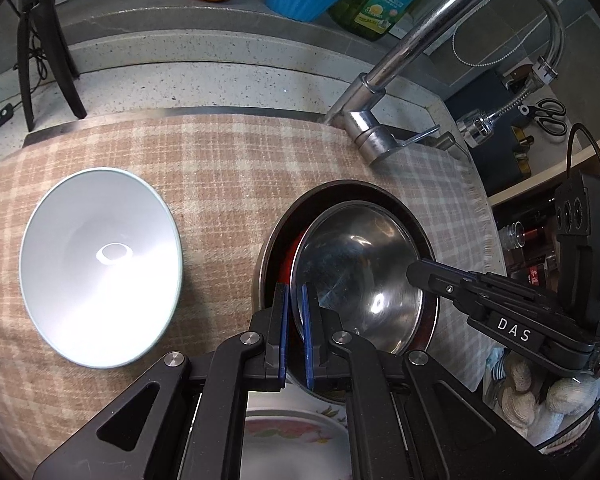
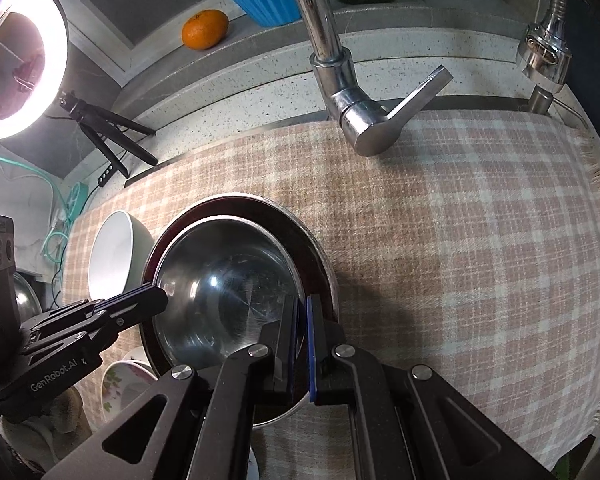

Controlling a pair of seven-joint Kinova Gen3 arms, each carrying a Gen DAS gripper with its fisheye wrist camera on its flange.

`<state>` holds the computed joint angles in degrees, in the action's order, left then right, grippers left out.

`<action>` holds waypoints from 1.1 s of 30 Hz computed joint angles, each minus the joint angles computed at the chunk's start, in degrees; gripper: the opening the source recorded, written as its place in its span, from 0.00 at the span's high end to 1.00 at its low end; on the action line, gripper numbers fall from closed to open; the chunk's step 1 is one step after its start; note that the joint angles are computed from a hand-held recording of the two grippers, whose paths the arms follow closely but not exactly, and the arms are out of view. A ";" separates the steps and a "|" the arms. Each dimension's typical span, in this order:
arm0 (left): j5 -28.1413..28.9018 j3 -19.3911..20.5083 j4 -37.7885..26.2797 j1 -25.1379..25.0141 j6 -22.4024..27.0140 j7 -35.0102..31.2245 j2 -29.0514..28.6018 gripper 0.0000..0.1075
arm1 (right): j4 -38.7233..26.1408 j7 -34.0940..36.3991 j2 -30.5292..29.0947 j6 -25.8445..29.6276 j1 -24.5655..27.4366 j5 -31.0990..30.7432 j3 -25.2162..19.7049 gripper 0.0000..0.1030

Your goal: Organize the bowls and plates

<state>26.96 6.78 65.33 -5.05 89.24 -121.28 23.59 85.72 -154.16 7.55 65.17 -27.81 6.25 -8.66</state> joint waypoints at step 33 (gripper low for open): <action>3.42 -0.09 -4.00 -3.79 4.11 -2.58 -0.03 0.89 | -3.30 -4.16 -1.42 3.35 -2.91 6.80 -1.04 0.89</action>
